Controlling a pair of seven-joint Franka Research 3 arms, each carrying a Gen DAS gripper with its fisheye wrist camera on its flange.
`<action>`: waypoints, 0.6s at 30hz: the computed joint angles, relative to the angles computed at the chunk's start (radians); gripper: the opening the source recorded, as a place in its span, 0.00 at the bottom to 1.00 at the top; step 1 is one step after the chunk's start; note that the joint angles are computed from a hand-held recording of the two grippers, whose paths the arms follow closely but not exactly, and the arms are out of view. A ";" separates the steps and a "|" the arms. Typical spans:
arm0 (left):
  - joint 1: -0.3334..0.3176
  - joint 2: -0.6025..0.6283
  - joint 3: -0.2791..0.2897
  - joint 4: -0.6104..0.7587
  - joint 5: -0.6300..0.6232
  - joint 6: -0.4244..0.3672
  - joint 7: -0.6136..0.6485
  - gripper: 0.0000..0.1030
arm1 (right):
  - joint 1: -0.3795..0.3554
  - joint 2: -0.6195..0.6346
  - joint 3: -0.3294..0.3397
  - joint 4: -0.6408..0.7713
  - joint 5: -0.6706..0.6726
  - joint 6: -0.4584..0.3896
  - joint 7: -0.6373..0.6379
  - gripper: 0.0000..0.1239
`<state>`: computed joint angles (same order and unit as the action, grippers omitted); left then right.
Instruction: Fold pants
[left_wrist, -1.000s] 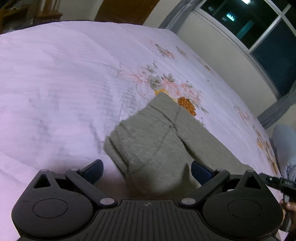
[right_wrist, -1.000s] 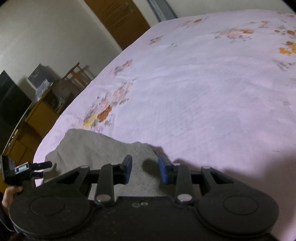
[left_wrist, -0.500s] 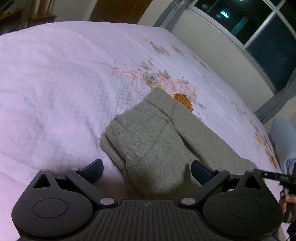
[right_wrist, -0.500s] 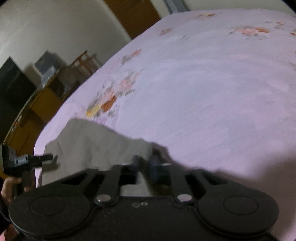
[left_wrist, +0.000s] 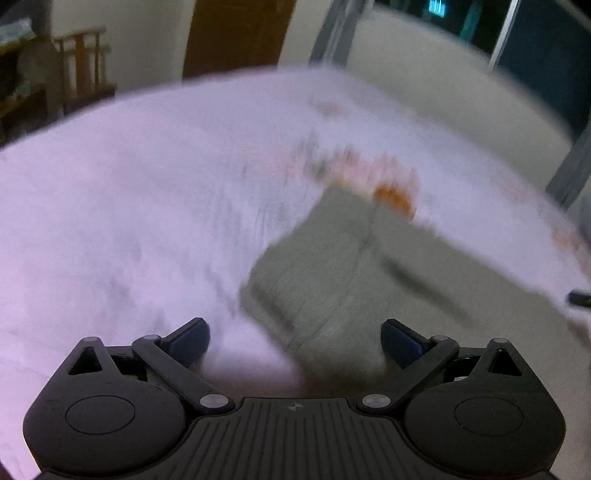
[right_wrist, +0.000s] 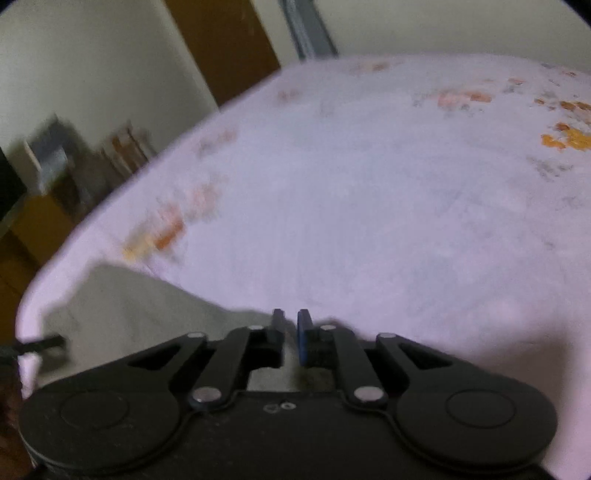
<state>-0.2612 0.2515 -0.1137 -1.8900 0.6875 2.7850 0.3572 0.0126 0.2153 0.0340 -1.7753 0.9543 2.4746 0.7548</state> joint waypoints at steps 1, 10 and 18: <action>0.008 0.004 -0.004 -0.003 -0.028 0.009 0.035 0.97 | 0.005 -0.017 -0.006 -0.026 -0.030 -0.003 0.021 0.00; 0.025 -0.042 -0.045 -0.046 -0.061 0.016 0.074 0.97 | 0.043 -0.308 -0.043 -0.353 0.235 -0.216 -0.197 0.01; 0.005 -0.136 -0.004 -0.141 0.064 0.107 -0.096 0.97 | 0.151 -0.384 -0.057 -0.454 0.143 -0.234 -0.182 0.02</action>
<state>-0.2560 0.1160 -0.1172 -2.0306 0.7516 2.8920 0.2616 0.1639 -0.1683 -0.0231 -2.2292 1.0971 2.2401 0.5727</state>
